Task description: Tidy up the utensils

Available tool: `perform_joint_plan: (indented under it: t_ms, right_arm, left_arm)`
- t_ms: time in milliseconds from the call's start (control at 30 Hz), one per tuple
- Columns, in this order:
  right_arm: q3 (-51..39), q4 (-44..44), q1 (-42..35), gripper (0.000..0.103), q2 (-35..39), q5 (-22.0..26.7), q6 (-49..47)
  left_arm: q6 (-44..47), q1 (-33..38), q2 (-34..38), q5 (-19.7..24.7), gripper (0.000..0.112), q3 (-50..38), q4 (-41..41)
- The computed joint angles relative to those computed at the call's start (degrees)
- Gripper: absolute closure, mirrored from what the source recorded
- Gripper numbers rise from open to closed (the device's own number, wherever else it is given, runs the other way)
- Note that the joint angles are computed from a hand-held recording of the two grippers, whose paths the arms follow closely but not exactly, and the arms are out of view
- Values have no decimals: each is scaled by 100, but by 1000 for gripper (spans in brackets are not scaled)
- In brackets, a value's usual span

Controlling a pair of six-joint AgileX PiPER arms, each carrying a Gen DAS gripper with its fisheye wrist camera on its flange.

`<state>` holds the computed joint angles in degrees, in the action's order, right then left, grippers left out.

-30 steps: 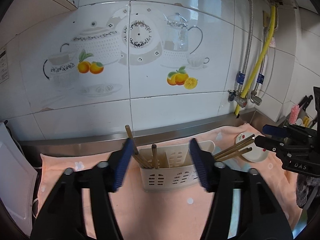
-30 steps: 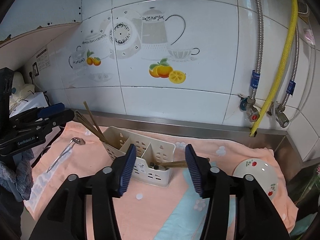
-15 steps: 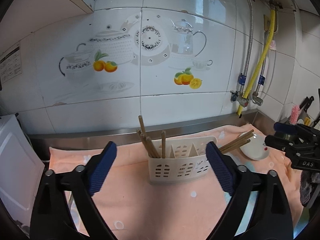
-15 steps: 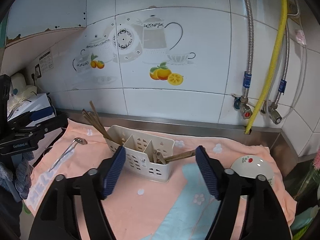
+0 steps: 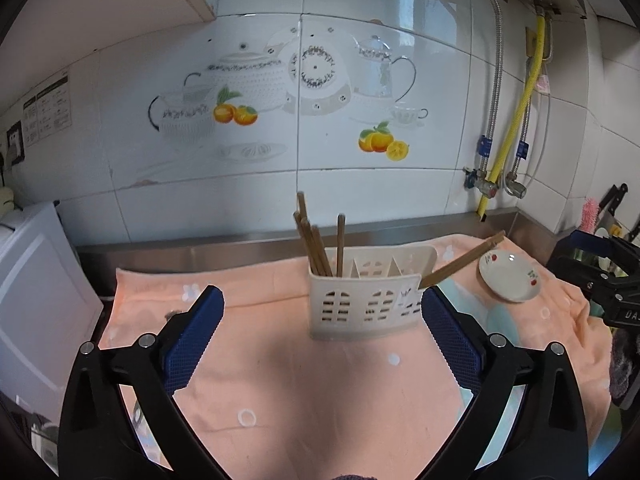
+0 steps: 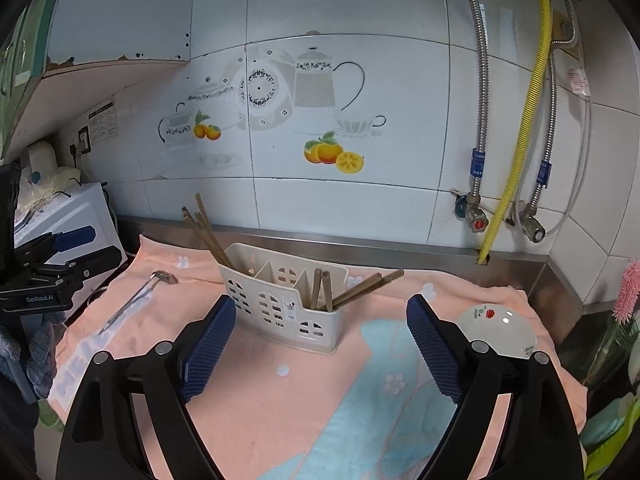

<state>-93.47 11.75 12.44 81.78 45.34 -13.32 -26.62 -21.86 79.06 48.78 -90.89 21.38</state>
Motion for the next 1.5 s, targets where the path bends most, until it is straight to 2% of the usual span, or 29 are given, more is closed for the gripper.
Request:
perform_joint_plan:
  t_ms: [467, 633, 867, 1033, 1200, 1367, 1500]
  right_arm:
    - [1149, -535, 237, 12, -784, -428, 653]
    - [1591, -992, 448, 11, -1091, -608, 1044]
    - [2274, -440, 434, 10, -1581, -926, 585]
    - [2721, -1741, 910, 10, -1900, -1226, 1616]
    - [3054, -2433, 1179, 9, -2137, -1278, 2316]
    - [3337, -2608, 1277, 9, -2335, -1335, 2625]
    - [3558, -2269, 1178, 9, -2498, -1402, 2503]
  left_arm:
    - [-896, -488, -938, -79, 14, 1167, 729]
    - [-1483, -978, -1199, 158, 14, 1452, 1414]
    - [-2118, -1707, -1475, 565, 14, 1812, 2202]
    - [-2461, -1981, -1622, 716, 14, 2051, 2410]
    - [-2804, -2329, -1784, 869, 14, 2300, 2573]
    - [-3081, -2540, -1830, 979, 14, 2466, 2679]
    - [-3282, -2746, -1882, 1033, 14, 2619, 2747]
